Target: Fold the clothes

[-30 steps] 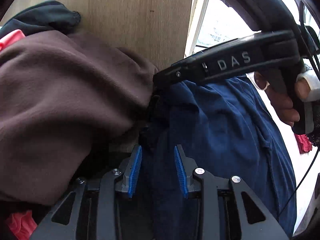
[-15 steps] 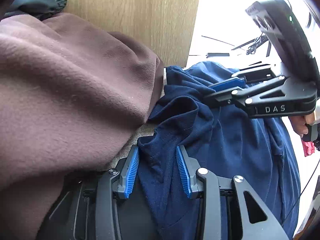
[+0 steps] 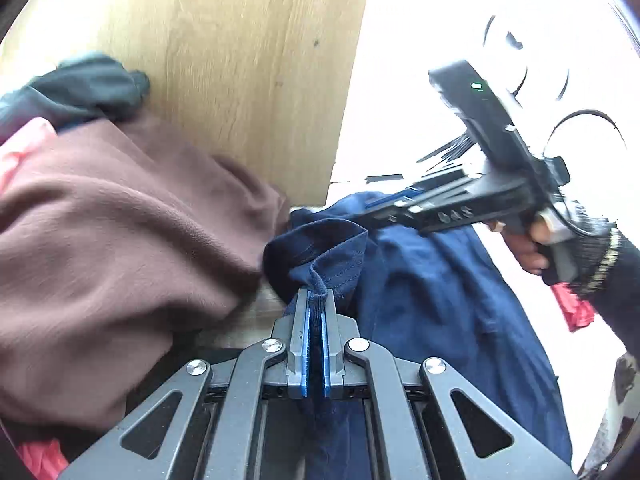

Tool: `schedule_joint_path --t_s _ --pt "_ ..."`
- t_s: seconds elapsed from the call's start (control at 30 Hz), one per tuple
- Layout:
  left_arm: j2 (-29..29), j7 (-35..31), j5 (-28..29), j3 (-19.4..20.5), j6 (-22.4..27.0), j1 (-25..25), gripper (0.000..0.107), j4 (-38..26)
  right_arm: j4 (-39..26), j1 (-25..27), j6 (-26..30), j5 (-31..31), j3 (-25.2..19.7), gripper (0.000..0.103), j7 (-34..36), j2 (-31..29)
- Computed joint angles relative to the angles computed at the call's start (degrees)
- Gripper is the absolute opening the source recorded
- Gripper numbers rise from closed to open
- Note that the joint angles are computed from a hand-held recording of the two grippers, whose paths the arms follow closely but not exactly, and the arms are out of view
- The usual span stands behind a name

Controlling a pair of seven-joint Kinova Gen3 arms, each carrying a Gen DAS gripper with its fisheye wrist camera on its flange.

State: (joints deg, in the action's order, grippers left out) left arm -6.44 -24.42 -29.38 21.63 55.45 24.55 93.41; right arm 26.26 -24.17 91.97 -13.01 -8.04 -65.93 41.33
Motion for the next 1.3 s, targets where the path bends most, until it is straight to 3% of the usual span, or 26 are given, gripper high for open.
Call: schedule_joint_path --t_s 0.1,0.2,0.27,0.33,0.6,0.8,0.87,0.9,0.97,1.1,1.2,1.3 --pt "-0.5 0.2 0.0 1.6 -0.2 0.9 0.004 0.3 -3.4 -0.8 1.1 -1.0 -0.7 0.030 -1.0 -0.1" --pt "3.6 0.2 -1.9 3.6 2.8 3.0 0.004 -2.5 -10.6 -1.5 6.2 -0.3 -3.7 0.035 -2.0 2.6" --pt "4.1 2.2 -2.4 2.8 1.9 5.5 0.004 -2.0 -14.2 -3.5 9.3 2.0 -4.9 0.036 -1.6 4.4" --pt "5.0 3.9 -4.1 2.6 2.3 7.4 0.004 -2.2 -13.9 -5.9 11.3 3.1 -3.8 0.036 0.5 4.6" --pt "8.0 3.9 -5.5 -0.5 2.7 13.0 0.004 -3.4 3.8 -8.8 6.9 6.7 -2.4 0.036 5.6 -1.6" --pt "8.0 6.3 -6.8 -1.6 3.1 14.9 0.004 -3.1 0.0 -10.9 9.6 4.8 0.9 0.036 5.5 -0.1" --pt "8.3 6.5 -6.8 -1.7 2.7 15.2 0.004 -2.9 2.3 -12.7 7.6 6.2 3.6 0.023 6.2 -0.6" --pt "8.8 6.3 -7.0 -1.6 2.8 15.4 0.004 -3.2 4.3 -12.7 5.3 5.7 5.0 0.003 5.6 -1.7" --pt "9.6 5.2 -7.8 -1.8 4.4 17.0 0.004 -4.1 8.2 -10.4 0.6 2.8 5.7 0.002 2.9 -4.2" --pt "9.9 0.1 -3.9 -1.7 4.8 17.5 0.008 -5.0 18.0 -0.5 -7.5 -3.2 4.6 0.002 -5.3 -11.2" --pt "9.3 -1.3 -2.1 -1.7 5.7 18.2 0.010 -4.9 24.0 1.5 -9.5 0.0 7.2 0.004 -8.2 -14.5" --pt "8.5 -1.9 -1.2 -1.6 6.6 18.2 0.011 -5.0 28.7 6.2 -11.0 3.6 5.0 0.015 -10.7 -16.6"
